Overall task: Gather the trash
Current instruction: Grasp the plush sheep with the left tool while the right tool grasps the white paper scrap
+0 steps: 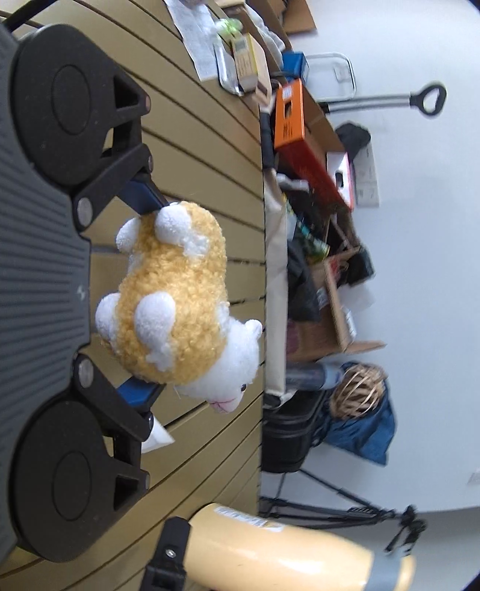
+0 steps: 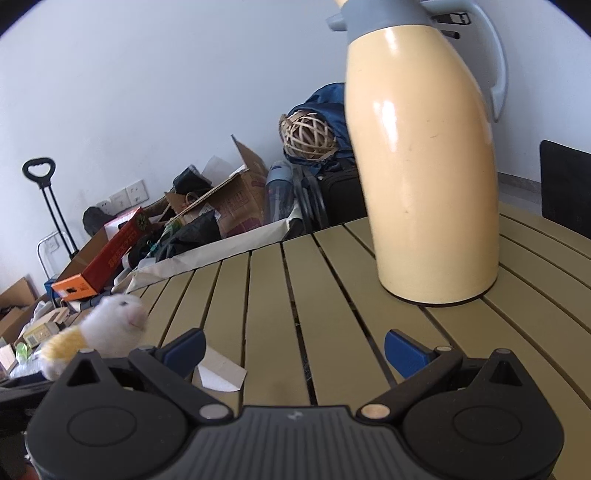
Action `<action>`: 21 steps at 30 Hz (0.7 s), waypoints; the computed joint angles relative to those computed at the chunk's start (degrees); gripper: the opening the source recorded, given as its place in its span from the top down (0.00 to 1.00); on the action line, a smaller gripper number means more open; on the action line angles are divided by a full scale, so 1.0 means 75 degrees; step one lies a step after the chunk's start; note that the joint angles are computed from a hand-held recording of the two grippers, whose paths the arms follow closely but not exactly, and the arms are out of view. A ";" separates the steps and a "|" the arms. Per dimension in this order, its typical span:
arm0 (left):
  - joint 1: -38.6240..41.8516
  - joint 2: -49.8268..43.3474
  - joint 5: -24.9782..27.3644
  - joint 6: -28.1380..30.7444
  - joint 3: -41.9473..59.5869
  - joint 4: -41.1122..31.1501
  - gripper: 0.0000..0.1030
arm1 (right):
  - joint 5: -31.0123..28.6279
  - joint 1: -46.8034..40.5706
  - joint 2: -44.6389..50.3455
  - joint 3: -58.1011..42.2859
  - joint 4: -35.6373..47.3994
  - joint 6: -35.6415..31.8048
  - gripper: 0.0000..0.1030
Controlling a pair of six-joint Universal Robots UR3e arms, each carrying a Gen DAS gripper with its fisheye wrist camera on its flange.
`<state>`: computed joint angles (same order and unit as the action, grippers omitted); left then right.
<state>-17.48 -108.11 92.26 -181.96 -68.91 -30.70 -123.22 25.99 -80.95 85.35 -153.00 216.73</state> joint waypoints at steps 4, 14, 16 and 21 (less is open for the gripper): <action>0.0447 0.0890 -0.0155 -0.0409 -0.1187 0.0671 0.14 | 0.0281 0.0011 0.0452 -0.0601 0.0278 -0.0094 0.00; 0.1507 0.1773 -0.0964 -0.0273 -0.2014 0.0846 0.13 | 0.0497 0.0272 0.2418 -0.3654 0.2198 -0.0741 0.22; 0.1597 0.1860 -0.1023 -0.0209 -0.2110 0.0918 0.13 | 0.0613 0.0229 0.2636 -0.4036 0.2484 -0.0639 0.32; 0.1630 0.1972 -0.1004 -0.0076 -0.2271 0.1011 0.13 | 0.0700 0.0186 0.3161 -0.4888 0.3028 -0.0597 0.51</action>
